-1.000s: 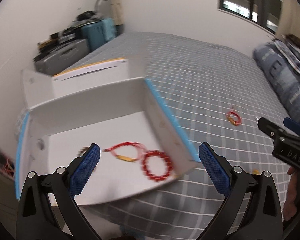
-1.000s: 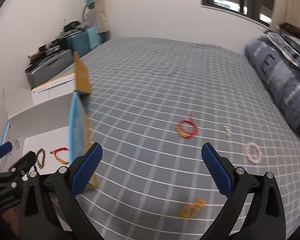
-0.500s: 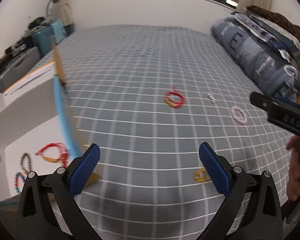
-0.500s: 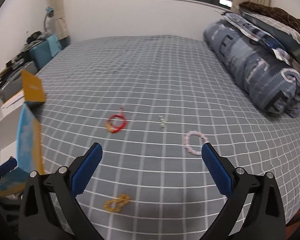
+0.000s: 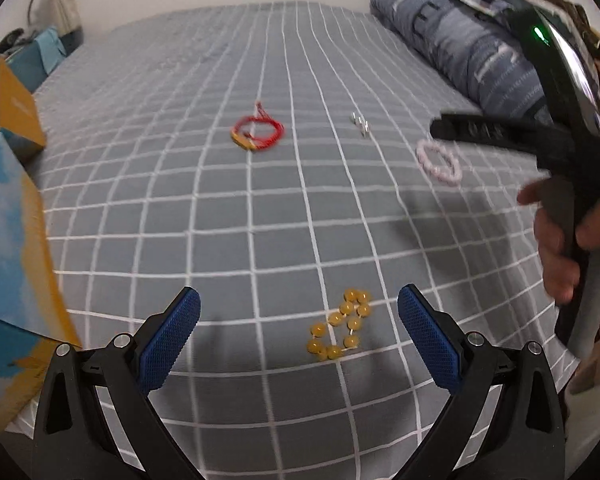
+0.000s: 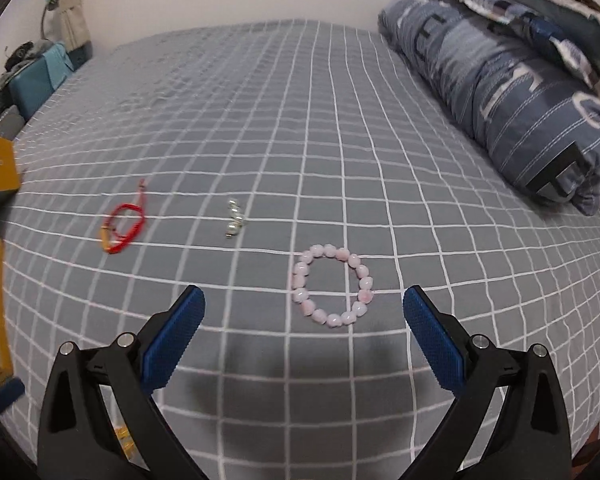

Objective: Organize jewelry
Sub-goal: 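Grasp the yellow amber bead bracelet with the left tool while the right tool grasps the pink bead bracelet, then lift both held bracelets and carry them over the open white box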

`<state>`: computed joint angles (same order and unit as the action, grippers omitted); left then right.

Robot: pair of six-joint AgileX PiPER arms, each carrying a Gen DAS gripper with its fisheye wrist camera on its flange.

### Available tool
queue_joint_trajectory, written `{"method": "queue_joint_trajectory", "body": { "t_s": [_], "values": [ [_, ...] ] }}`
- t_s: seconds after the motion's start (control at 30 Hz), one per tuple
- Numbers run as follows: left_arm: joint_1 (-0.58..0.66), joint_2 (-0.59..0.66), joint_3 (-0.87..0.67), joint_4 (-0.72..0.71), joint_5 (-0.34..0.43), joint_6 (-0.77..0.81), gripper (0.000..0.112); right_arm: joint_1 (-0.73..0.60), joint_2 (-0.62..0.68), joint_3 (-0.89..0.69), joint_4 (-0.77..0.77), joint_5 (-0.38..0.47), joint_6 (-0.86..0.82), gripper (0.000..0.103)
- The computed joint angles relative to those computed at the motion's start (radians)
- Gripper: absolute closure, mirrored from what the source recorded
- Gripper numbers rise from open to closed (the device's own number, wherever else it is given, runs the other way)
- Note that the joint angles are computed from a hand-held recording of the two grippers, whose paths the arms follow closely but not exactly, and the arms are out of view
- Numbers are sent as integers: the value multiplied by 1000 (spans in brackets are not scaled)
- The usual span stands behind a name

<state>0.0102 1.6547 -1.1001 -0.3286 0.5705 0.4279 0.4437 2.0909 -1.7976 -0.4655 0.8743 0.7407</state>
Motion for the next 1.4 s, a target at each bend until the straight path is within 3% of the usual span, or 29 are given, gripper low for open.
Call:
{"method": "queue_joint_trajectory", "body": {
  "t_s": [0.13,0.27,0.47,0.63,0.77,0.83,0.87,0.93,0.97,1.0,1.03,1.4],
  "values": [
    [-21,43,-3,-33,3,21,15,-48,61,-39,65,-18,-52,8],
    [-60,71,7,57,-46,-63,15,-81,102,-63,114,-29,-91,8],
    [-66,115,-11,26,-10,-27,15,-104,164,-106,139,-23,-113,8],
    [-93,119,5,105,-31,-96,19,-124,215,-158,178,-4,-124,19],
    [-104,109,17,171,-34,-167,37,-127,226,-172,175,6,-111,34],
    [-88,102,15,131,-16,-118,52,-127,222,-170,176,7,-113,53],
    [-81,102,9,119,-3,-104,64,-126,223,-176,178,15,-120,59],
    [-66,112,-16,105,30,-91,86,-124,224,-185,193,29,-136,82],
    [-61,111,-20,100,40,-79,101,-119,224,-187,185,35,-129,85],
    [-57,110,-24,94,46,-70,103,-116,222,-187,178,39,-125,85],
    [-54,109,-25,87,49,-62,103,-113,223,-192,171,45,-119,94],
    [-38,71,-15,54,51,-29,103,-104,180,-137,109,7,-53,93]
  ]
}}
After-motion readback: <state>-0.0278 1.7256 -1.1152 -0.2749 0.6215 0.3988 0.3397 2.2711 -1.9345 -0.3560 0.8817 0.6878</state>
